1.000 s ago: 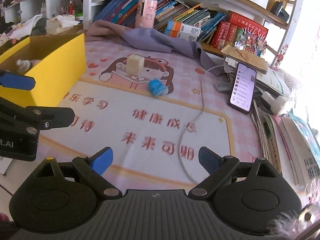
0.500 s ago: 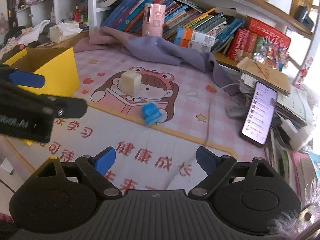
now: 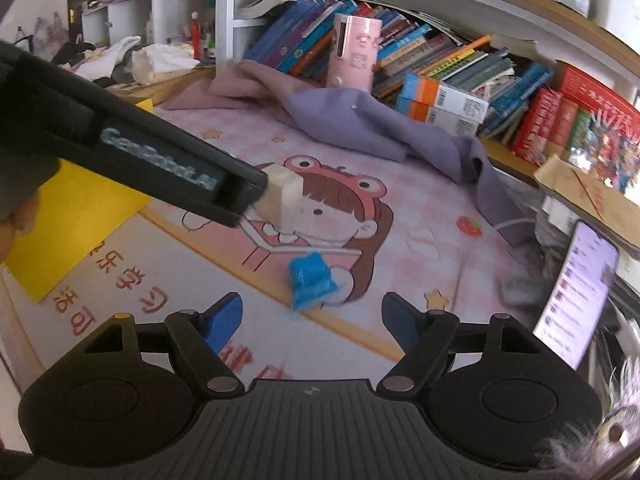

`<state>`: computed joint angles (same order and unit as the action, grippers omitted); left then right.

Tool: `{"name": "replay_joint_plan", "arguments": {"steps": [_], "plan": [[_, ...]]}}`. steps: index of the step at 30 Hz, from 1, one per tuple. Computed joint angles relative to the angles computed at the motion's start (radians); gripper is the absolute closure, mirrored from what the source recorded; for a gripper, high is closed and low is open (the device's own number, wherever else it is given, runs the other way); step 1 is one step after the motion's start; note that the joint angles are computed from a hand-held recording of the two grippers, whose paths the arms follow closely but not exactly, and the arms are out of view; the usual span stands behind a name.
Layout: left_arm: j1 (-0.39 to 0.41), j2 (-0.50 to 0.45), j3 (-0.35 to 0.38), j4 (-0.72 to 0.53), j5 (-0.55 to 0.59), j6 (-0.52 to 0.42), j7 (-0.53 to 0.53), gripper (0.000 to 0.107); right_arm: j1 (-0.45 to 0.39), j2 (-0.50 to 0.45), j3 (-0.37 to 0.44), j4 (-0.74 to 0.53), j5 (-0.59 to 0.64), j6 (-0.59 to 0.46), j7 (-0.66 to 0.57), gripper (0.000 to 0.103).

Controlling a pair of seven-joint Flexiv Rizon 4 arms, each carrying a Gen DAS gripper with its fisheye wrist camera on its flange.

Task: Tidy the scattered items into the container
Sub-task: 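Grasp the white cube with the left tool while the right tool grasps the blue item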

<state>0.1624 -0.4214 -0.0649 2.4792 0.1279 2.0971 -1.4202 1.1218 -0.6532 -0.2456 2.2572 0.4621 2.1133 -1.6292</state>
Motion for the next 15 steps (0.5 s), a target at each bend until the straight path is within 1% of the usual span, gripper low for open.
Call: {"name": "replay_joint_plan", "arguments": {"steps": [2, 5, 8, 9, 10, 11, 14, 15], "plan": [[-0.045, -0.023, 0.028, -0.032, -0.038, -0.021, 0.031, 0.009, -0.064, -0.011, 0.039, -0.021, -0.041, -0.001, 0.011, 0.03], [-0.067, -0.057, 0.034, -0.079, -0.078, -0.053, 0.054, 0.01, -0.171, -0.026, 0.107, -0.052, -0.12, -0.012, 0.035, 0.033], [-0.056, -0.091, 0.011, -0.126, -0.089, -0.088, 0.067, 0.011, -0.234, -0.047, 0.142, -0.08, -0.183, -0.026, 0.053, 0.041], [-0.067, -0.108, 0.018, -0.14, -0.1, -0.084, 0.072, 0.011, -0.254, -0.056, 0.153, -0.09, -0.206, -0.03, 0.058, 0.044], [-0.081, -0.124, 0.027, -0.156, -0.114, -0.083, 0.078, 0.011, -0.269, -0.063, 0.161, -0.099, -0.226, -0.032, 0.062, 0.044], [-0.088, -0.136, 0.029, -0.17, -0.127, -0.093, 0.082, 0.016, -0.282, -0.071, 0.168, -0.105, -0.242, -0.03, 0.065, 0.045], [-0.095, -0.163, 0.023, -0.209, -0.163, -0.144, 0.086, 0.024, -0.315, -0.091, 0.184, -0.126, -0.285, -0.03, 0.075, 0.047], [-0.103, -0.17, 0.028, -0.219, -0.176, -0.156, 0.088, 0.025, -0.326, -0.097, 0.19, -0.134, -0.299, -0.032, 0.079, 0.048]]}}
